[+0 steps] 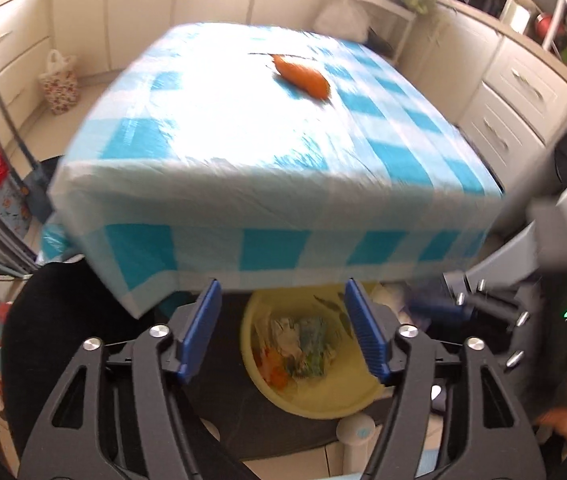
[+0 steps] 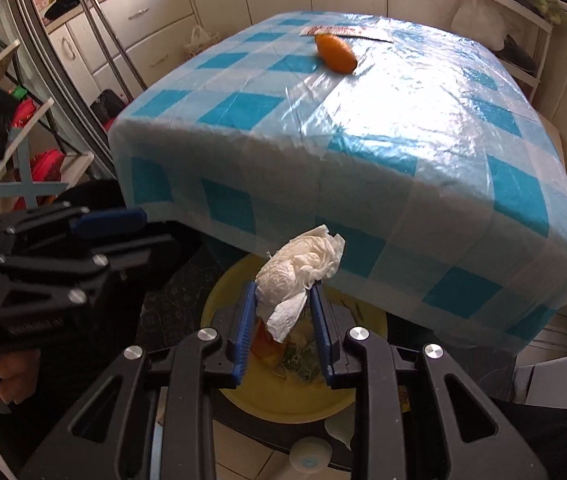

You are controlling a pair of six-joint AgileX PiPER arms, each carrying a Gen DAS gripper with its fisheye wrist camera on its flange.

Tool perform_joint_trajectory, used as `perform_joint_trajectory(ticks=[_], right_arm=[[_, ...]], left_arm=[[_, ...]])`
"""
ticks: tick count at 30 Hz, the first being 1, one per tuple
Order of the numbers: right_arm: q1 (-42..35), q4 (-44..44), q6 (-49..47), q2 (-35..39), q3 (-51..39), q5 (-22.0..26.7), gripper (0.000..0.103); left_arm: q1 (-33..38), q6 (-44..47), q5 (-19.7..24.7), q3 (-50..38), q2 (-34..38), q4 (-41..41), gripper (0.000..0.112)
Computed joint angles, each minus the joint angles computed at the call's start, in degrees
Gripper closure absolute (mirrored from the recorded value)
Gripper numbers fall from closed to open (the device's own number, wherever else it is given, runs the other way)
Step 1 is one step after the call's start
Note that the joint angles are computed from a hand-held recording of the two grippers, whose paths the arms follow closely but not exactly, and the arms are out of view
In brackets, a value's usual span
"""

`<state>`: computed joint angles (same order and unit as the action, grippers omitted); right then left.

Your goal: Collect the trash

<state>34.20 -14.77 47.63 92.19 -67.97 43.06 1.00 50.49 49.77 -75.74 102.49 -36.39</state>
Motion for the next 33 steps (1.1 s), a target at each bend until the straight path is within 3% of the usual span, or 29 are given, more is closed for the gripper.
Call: perform_joint_trajectory(ticks=[3,5,8,20,33], right_arm=[[-0.1,6.5,-7.3,5.0,-2.9,4.4,0.053],[0.9,5.6,-7.5,7.6,-5.1,7.5,0.048],[1.3,3.6,-5.4,7.1,-5.1,7.8,0.037],[-0.6,-1.9,4.1,0.5,0.2,2.5,0.027],[0.2,-2.8,3.2,2.4,-2.6,3.6,0.022]], left_arm=[[0.6,-0.7,-1.8,0.2,-0.6,-0.9,0.044],[1.2,-0.7,-2.4,0.2,-1.0,-1.3,0.041],[2.0,-0.6,-3.1,0.3,-1.6,-1.7,0.038],[1.9,1.4,-6.5,3.0,-3.9,-2.7,0.030],[1.2,1.8,-7.7,4.3,-4.8,-2.4,0.027]])
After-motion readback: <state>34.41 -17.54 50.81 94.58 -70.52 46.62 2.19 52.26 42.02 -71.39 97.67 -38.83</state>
